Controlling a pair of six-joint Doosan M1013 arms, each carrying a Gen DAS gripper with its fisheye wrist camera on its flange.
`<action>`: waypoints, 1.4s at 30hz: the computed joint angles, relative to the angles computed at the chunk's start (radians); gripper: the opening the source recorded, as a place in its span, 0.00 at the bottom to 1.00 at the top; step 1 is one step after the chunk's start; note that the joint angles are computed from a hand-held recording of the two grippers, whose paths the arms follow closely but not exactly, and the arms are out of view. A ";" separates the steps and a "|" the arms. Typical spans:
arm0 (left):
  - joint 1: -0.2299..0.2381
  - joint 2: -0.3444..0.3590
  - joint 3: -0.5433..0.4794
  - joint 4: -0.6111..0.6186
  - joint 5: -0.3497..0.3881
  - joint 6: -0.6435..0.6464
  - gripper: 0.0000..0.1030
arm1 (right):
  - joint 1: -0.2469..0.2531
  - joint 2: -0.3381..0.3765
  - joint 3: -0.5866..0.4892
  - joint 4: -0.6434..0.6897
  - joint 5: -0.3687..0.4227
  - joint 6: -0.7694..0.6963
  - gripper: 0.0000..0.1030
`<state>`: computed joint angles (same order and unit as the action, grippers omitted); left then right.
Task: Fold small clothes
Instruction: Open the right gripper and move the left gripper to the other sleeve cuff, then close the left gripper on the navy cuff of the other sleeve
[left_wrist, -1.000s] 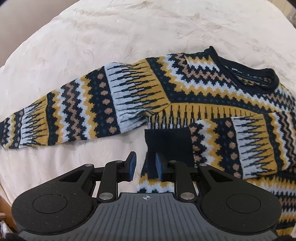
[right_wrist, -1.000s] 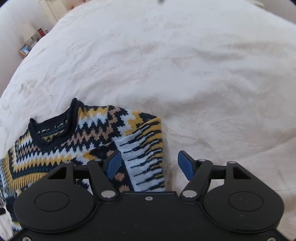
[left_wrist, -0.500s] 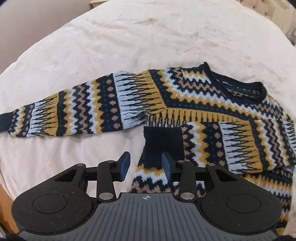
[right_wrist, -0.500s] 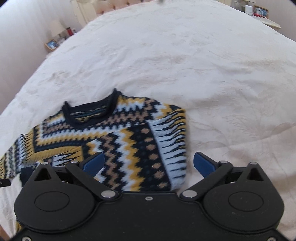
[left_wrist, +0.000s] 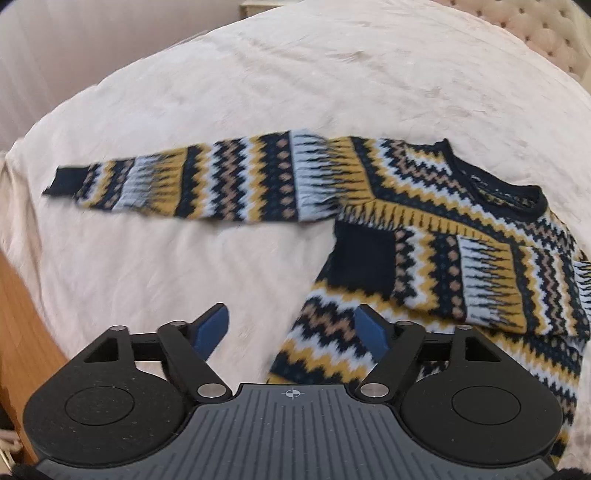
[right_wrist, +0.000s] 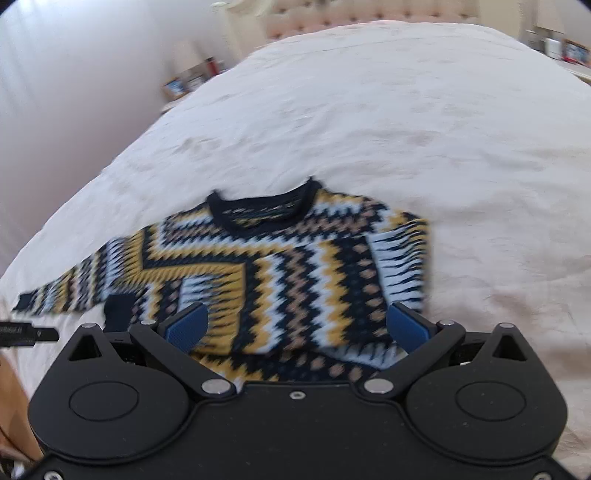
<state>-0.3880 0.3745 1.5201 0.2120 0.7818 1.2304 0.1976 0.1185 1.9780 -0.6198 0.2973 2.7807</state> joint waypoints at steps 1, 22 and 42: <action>0.006 -0.005 0.007 -0.005 -0.002 -0.004 0.77 | 0.000 0.000 0.000 0.071 -0.003 -0.083 1.00; 0.248 0.111 -0.108 -0.274 -0.077 0.287 0.90 | 0.137 0.090 -0.160 0.035 0.219 -0.043 1.00; 0.343 0.346 -0.400 -0.289 0.049 0.329 0.93 | 0.221 0.276 -0.442 0.180 0.401 -0.176 1.00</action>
